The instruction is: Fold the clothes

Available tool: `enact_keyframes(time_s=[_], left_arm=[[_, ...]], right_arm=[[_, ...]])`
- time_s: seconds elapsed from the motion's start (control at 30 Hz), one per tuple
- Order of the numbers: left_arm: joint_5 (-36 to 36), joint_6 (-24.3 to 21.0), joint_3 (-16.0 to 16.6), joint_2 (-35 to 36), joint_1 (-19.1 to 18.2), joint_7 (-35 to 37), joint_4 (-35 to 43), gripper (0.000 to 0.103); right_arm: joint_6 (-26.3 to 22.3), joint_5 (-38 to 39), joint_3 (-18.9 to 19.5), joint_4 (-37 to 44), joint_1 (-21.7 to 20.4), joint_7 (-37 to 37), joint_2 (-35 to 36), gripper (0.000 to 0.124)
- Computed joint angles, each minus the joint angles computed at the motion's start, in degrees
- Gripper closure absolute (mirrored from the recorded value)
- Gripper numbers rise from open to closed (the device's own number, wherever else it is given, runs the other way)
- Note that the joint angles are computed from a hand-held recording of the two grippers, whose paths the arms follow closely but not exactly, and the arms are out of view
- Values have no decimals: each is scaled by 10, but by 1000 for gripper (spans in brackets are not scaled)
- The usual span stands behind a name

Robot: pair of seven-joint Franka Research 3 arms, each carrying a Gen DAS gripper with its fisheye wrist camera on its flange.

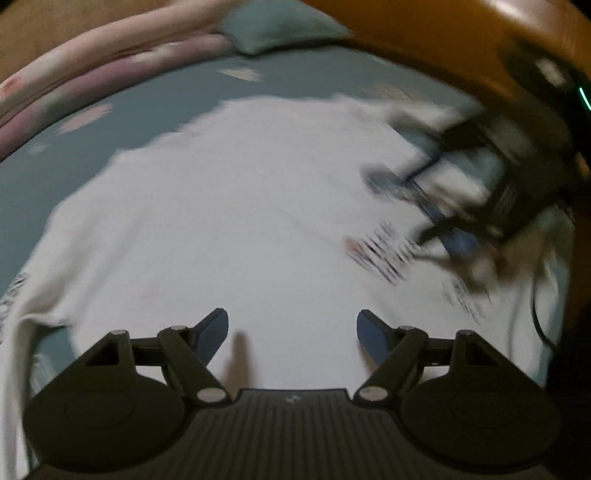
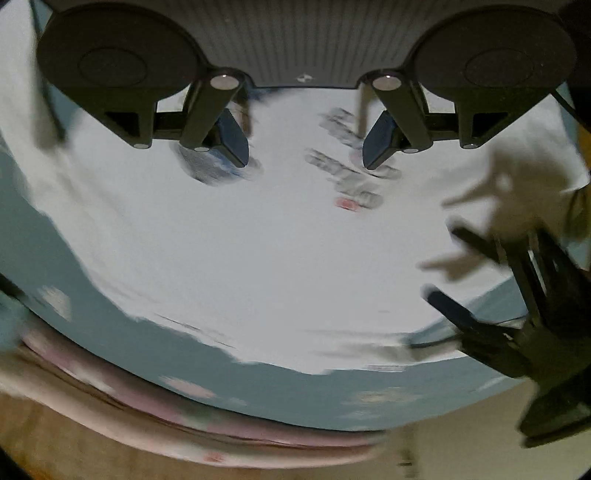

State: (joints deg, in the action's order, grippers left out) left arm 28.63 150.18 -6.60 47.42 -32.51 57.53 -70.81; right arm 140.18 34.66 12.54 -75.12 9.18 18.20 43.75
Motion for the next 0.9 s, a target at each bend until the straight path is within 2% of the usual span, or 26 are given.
enact_keyframes(time_s=[0.03, 0.07, 0.1, 0.17, 0.2, 0.23, 0.3, 0.4, 0.47, 0.53, 0.63, 0.67, 0.7, 0.73, 0.77, 0.8, 0.83, 0.9], left_arm=[[-2, 0, 17, -5, -15, 15, -14, 25], [28, 12, 15, -22, -12, -8, -48, 24], [45, 36, 28, -44, -17, -33, -89, 22], [46, 45, 32, -90, -12, -88, -164, 16], [60, 53, 39, -114, -14, -119, -203, 12], [71, 62, 42, -136, -13, -148, -238, 10], [86, 68, 35, -172, -6, -188, -291, 9], [53, -12, -16, -176, 27, -127, -267, 11], [71, -5, -15, -167, 24, -126, -241, 13], [78, 26, -18, -146, 29, -117, -214, 12], [60, 11, -46, -88, 39, -48, -140, 12], [35, 3, -39, -75, 29, -20, -126, 12], [36, 7, -33, -74, 24, -31, -132, 12], [57, 26, -34, -87, 25, -76, -157, 12], [40, 38, -14, -103, 10, -94, -184, 11], [54, 44, 2, -126, -5, -131, -219, 11], [73, 46, 15, -151, -21, -172, -255, 10], [92, 20, 12, -184, -31, -214, -297, 9]], right_arm=[[-13, -2, 4, 2, -2, -10, 3, 50], [-16, -5, 5, -7, -3, -25, 1, 47], [-6, -8, 5, -27, -4, -47, -7, 45], [6, 7, 6, -73, -22, -75, -32, 31], [9, 18, 6, -95, -34, -86, -45, 28], [5, 23, -2, -112, -40, -80, -57, 22], [-8, 13, -27, -142, -44, -50, -83, 21], [-16, -16, -57, -175, -39, -12, -116, 21], [-10, -22, -55, -180, -35, -7, -125, 22], [7, 16, -29, -178, -45, -38, -123, 22], [17, 51, -4, -155, -40, -70, -101, 22], [23, 52, -2, -151, -33, -79, -94, 22], [24, 45, -5, -150, -25, -80, -89, 22], [24, 38, -7, -149, -18, -80, -84, 21], [28, 44, -3, -155, -21, -89, -85, 21], [24, 62, 4, -169, -34, -102, -92, 21], [13, 68, 2, -180, -42, -106, -101, 21], [15, 80, -4, -214, -52, -129, -126, 21]])
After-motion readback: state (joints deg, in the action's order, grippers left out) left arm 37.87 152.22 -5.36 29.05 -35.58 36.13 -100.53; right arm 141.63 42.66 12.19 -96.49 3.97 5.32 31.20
